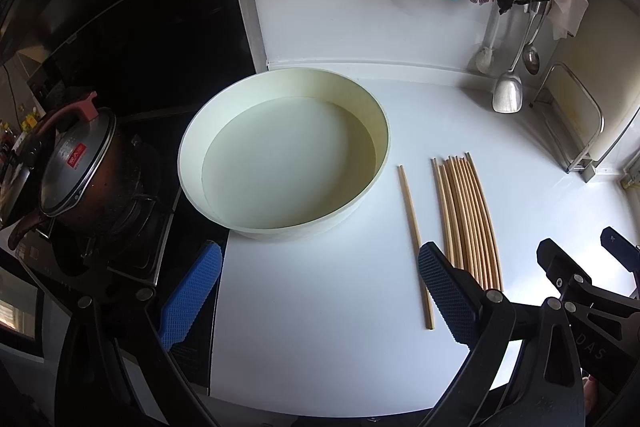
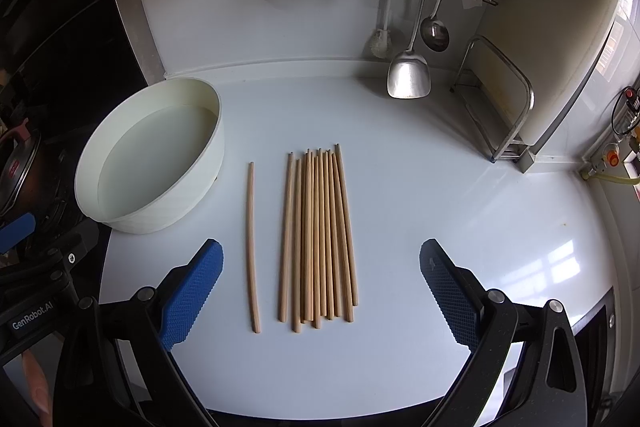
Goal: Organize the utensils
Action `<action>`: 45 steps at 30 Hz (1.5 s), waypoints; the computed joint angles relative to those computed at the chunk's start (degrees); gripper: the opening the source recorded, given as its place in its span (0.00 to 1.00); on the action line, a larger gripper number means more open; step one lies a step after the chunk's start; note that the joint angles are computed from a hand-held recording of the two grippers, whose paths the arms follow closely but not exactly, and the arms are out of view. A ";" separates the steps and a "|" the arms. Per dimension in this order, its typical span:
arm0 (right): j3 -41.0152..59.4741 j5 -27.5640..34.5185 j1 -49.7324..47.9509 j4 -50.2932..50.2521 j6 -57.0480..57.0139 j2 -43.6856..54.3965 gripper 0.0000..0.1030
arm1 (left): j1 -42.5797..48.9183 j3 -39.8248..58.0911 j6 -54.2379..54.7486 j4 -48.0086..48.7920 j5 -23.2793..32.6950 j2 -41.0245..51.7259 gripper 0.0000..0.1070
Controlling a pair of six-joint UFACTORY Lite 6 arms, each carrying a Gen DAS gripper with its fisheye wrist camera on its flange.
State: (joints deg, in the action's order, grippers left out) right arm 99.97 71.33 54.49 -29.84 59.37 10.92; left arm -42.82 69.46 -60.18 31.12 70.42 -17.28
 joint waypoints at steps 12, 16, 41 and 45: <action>0.95 0.56 0.97 -0.25 0.71 0.84 0.92 | -0.13 0.01 -0.13 0.04 0.07 0.03 0.90; 1.28 0.69 1.09 -0.26 0.82 1.11 0.92 | -0.17 0.00 -0.21 0.08 0.07 0.04 0.90; -4.61 -2.30 1.41 1.09 7.07 0.81 0.92 | 5.63 -7.96 9.12 -3.77 -9.23 -5.29 0.90; -13.76 -5.36 -0.26 0.96 9.80 -4.74 0.92 | 6.60 -11.73 11.03 -6.88 -14.85 -4.84 0.90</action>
State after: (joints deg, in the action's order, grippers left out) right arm 86.21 65.97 54.23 -28.88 69.17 6.18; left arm -36.22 57.72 -49.15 24.24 55.57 -22.13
